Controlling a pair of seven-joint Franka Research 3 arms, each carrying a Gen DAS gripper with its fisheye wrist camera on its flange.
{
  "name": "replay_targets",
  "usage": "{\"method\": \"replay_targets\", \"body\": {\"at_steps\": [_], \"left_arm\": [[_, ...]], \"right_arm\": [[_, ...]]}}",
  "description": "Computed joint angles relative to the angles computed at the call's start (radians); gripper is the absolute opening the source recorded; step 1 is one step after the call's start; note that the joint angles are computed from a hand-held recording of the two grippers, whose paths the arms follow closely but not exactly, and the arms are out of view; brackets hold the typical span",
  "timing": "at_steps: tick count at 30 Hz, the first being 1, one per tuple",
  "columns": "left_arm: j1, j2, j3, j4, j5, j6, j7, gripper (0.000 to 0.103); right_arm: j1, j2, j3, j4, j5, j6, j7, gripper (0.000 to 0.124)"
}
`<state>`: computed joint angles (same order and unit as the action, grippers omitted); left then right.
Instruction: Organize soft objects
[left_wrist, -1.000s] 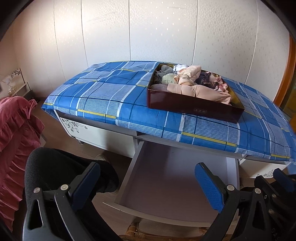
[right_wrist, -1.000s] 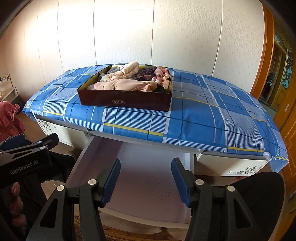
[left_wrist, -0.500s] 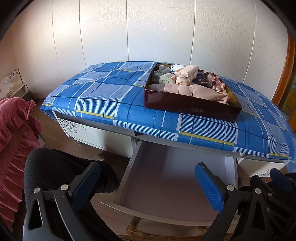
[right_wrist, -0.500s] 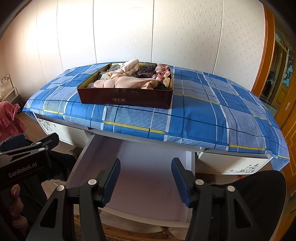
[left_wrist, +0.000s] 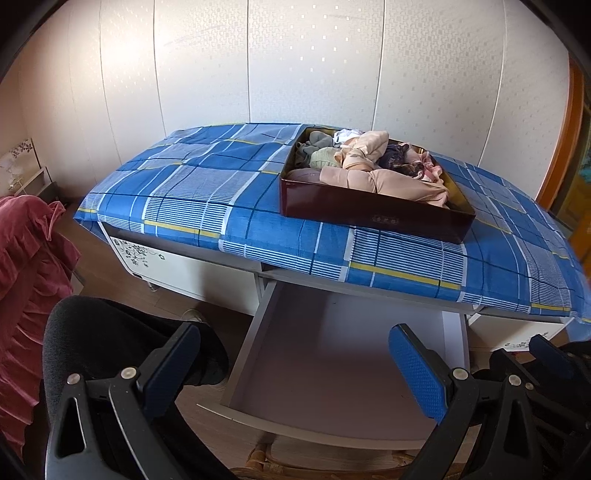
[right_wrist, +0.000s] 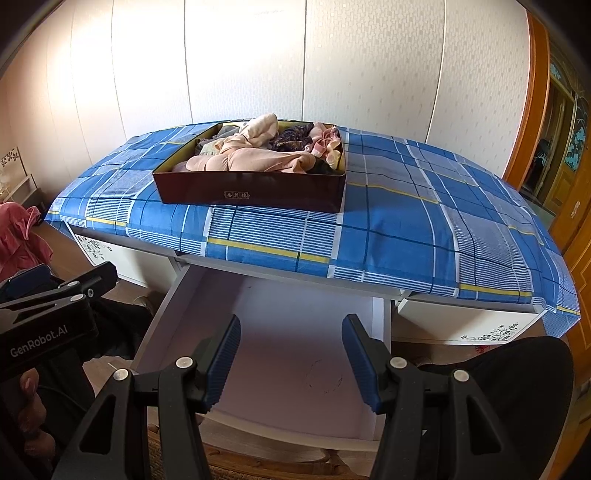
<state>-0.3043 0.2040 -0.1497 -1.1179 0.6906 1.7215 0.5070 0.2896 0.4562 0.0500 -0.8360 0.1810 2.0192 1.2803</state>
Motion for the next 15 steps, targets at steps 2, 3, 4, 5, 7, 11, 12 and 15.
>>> {"method": "replay_targets", "body": {"at_steps": [2, 3, 4, 5, 7, 11, 12, 15], "left_arm": [[0.001, -0.003, -0.001, -0.005, -0.003, 0.008, 0.000, 0.103], [0.003, -0.004, -0.001, -0.007, -0.007, 0.011, 0.002, 0.103], [0.005, -0.007, -0.001, -0.011, -0.013, 0.017, 0.003, 0.103], [0.008, -0.009, -0.002, -0.015, -0.019, 0.023, 0.002, 0.103], [0.014, -0.013, -0.003, -0.023, -0.033, 0.032, 0.002, 0.103], [0.023, -0.021, -0.005, -0.037, -0.054, 0.047, 0.001, 0.103], [0.024, -0.022, -0.006, -0.039, -0.055, 0.049, 0.000, 0.103], [0.024, -0.024, -0.007, -0.042, -0.050, 0.052, -0.003, 0.102]], "right_arm": [[-0.001, 0.003, 0.000, 0.005, 0.002, -0.005, 0.002, 0.058], [0.000, 0.006, 0.000, 0.009, 0.001, -0.009, 0.004, 0.058], [0.000, 0.008, -0.001, 0.012, 0.000, -0.012, 0.007, 0.058], [-0.001, 0.009, -0.001, 0.015, 0.001, -0.014, 0.008, 0.058], [-0.001, 0.011, -0.001, 0.018, 0.001, -0.017, 0.009, 0.058], [-0.001, 0.010, 0.000, 0.016, 0.002, -0.019, 0.010, 0.058], [-0.001, 0.012, 0.000, 0.019, 0.003, -0.021, 0.011, 0.058], [-0.001, 0.016, 0.000, 0.025, 0.003, -0.028, 0.013, 0.058]]}}
